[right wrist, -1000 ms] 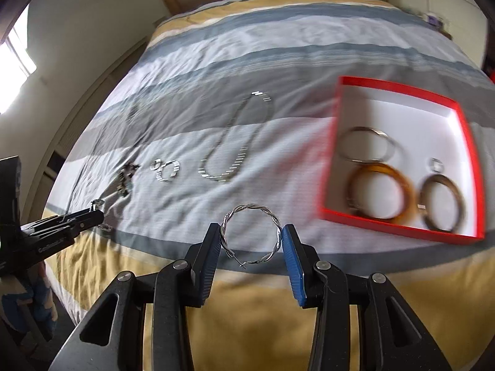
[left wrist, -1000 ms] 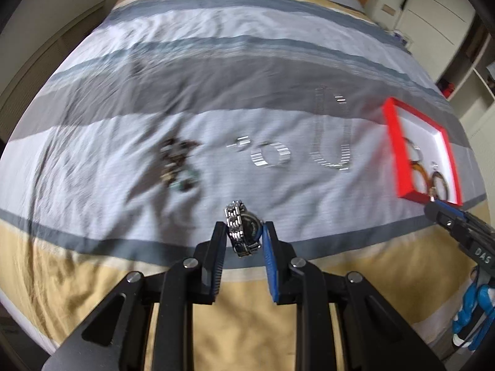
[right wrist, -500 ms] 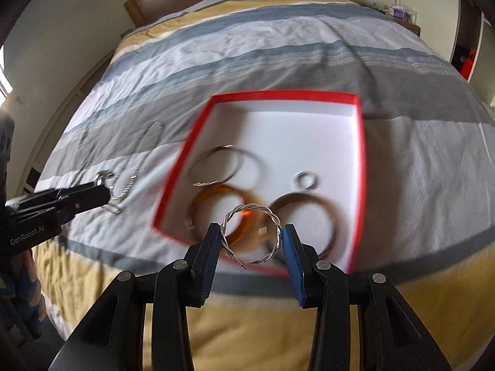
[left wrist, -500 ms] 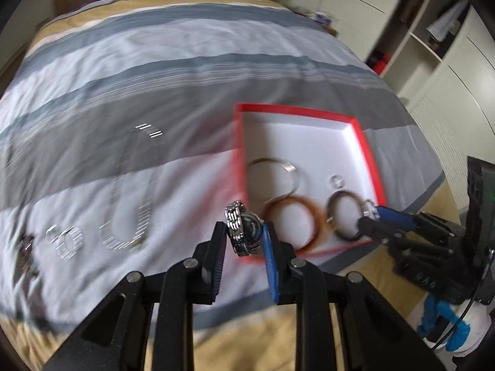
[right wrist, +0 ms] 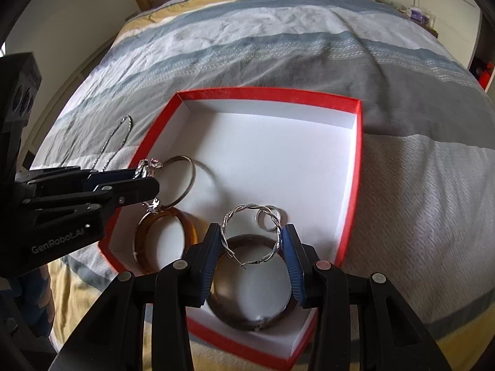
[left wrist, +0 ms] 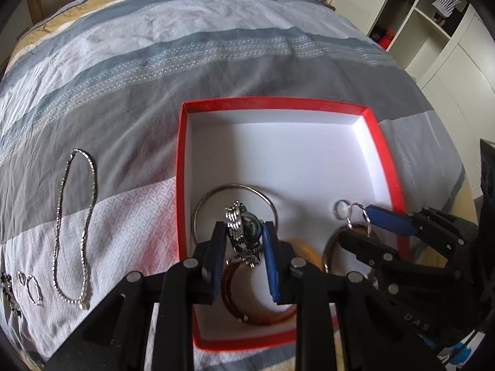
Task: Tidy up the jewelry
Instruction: 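Carry the twisted bangle and watch into the red box with both tools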
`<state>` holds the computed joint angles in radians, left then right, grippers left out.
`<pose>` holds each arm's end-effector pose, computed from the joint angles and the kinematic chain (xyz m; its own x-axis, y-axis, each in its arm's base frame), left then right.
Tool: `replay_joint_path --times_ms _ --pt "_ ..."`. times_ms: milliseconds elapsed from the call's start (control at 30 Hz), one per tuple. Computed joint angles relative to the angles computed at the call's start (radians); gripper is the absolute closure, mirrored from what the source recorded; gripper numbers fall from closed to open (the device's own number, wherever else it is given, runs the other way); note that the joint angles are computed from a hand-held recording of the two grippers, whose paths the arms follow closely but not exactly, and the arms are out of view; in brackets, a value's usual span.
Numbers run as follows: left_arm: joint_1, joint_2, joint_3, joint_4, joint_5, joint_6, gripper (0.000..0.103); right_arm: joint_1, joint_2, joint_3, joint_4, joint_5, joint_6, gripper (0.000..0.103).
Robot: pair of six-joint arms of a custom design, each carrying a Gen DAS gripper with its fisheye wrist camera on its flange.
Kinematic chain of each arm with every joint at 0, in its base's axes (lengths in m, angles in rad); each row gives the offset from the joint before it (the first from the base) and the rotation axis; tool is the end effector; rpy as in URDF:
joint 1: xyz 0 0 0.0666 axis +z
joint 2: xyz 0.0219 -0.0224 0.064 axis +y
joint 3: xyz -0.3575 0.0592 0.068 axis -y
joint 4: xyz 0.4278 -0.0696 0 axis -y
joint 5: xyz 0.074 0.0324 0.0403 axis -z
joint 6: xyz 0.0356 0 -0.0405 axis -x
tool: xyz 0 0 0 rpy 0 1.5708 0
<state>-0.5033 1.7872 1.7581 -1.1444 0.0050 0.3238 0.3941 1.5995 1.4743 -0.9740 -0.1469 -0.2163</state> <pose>0.5559 -0.3067 0.3516 -0.9198 0.1432 -0.3653 0.2018 0.9711 -0.1275 0.5282 0.2249 0.3352 -0.8981 -0.1435 -0.4157 -0.2544 0.9406 0.2249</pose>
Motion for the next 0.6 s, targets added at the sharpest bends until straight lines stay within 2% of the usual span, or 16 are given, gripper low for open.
replay_joint_path --times_ms 300,600 --pt "0.008 0.045 0.019 -0.022 0.011 0.015 0.08 0.004 0.037 0.022 0.005 0.019 0.043 0.062" --pt "0.018 0.013 -0.014 0.001 0.02 0.016 0.08 0.01 0.034 0.024 -0.006 0.05 0.036 0.062"
